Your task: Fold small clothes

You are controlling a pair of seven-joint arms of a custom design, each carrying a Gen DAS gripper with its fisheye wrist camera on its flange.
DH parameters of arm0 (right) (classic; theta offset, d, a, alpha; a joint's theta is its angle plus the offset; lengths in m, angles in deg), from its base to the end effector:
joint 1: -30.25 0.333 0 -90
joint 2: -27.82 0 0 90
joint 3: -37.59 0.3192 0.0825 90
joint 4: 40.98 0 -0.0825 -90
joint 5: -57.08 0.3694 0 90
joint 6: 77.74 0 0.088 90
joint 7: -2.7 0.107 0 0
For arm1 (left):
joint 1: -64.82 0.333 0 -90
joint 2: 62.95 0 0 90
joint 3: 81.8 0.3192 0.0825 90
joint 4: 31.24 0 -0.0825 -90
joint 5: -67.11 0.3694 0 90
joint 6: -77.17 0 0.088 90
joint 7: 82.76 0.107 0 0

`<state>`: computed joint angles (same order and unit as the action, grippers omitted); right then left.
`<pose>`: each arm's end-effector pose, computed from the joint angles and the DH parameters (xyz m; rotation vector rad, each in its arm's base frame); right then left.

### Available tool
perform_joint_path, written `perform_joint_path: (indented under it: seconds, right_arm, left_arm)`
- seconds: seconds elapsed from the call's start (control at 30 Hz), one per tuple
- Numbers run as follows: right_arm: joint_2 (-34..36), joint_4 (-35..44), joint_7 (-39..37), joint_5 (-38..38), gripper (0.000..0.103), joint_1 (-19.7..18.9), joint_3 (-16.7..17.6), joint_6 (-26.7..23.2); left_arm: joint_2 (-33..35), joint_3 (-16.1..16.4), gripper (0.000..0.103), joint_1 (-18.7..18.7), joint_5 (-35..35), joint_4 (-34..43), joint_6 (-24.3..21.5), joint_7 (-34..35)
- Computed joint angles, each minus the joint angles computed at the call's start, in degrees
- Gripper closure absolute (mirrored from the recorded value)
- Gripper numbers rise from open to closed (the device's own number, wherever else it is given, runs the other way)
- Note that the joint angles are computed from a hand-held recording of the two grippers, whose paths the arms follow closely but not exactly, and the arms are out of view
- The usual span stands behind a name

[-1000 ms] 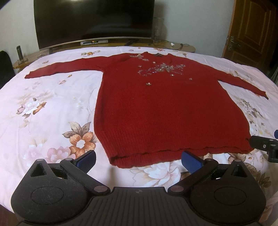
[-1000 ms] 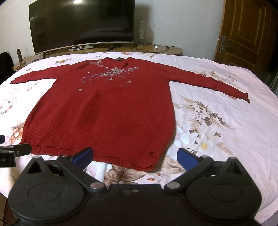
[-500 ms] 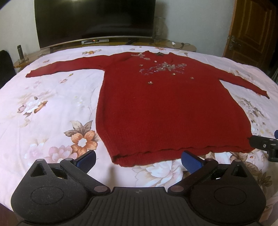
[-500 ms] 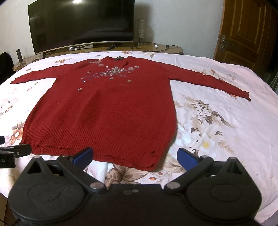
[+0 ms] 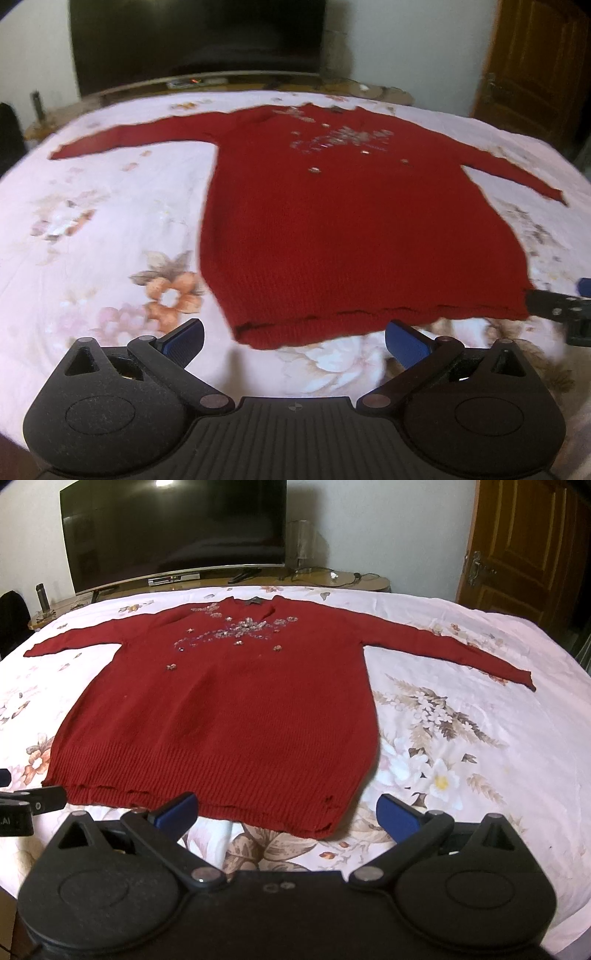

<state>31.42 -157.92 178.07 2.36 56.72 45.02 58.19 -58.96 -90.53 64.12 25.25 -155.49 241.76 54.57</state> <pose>0.4855 0.3139 0.4542 -1.5562 2.0573 -0.8788 0.5697 -0.0551 0.4366 -1.5333 2.1674 -0.8777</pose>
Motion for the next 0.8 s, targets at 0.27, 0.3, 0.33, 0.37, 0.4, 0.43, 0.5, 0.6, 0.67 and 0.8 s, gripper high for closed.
perform_joint_path:
  seconds: [0.27,0.3,0.33,0.37,0.4,0.43,0.5,0.6,0.67,0.8]
  right_arm:
    - [-5.4,-5.7,11.4,-9.7,0.001,-4.0,-2.0,4.7]
    - [-6.6,-6.8,14.9,-11.9,0.001,-5.6,-2.6,6.3]
    - [-7.5,-7.8,17.7,-13.8,0.003,-7.1,-3.1,7.6]
    - [-8.4,-8.6,21.0,-16.3,0.005,-8.7,-3.5,8.7]
    - [-9.0,-9.2,24.4,-19.4,0.011,-10.6,-4.1,9.5]
    - [-9.2,-9.5,26.8,-21.7,0.015,-12.1,-4.5,10.1]
    - [-8.8,-9.3,32.1,-26.1,0.034,-15.7,-6.1,12.6]
    - [-6.2,-7.7,41.4,-31.6,0.051,-20.9,-9.3,18.1]
    - [-3.4,-5.8,48.6,-35.4,0.057,-24.1,-11.6,22.0]
    - [4.0,-0.1,59.0,-39.3,0.06,-29.2,-15.1,28.0]
  left_arm:
    - [10.0,-2.6,0.0,2.5,-11.3,14.6,-1.2,6.2]
    - [12.6,-3.3,0.0,2.5,-11.4,17.7,0.7,6.8]
    - [14.6,-4.4,0.0,2.9,-11.9,20.0,2.3,7.8]
    - [17.3,-4.7,0.0,2.5,-10.7,23.2,4.2,6.9]
    - [19.5,-3.9,0.0,1.5,-7.8,25.9,5.0,3.7]
    - [22.3,-3.7,0.0,1.1,-6.2,29.5,5.2,1.4]
    - [26.7,-2.1,0.0,-0.4,-2.2,35.9,4.2,-5.2]
    - [33.0,-0.5,0.0,-1.7,2.1,45.2,2.6,-13.7]
    - [36.3,2.9,0.0,-4.3,7.0,49.7,1.7,-19.6]
    - [45.1,12.2,0.0,-9.9,17.9,62.2,-6.4,-33.5]
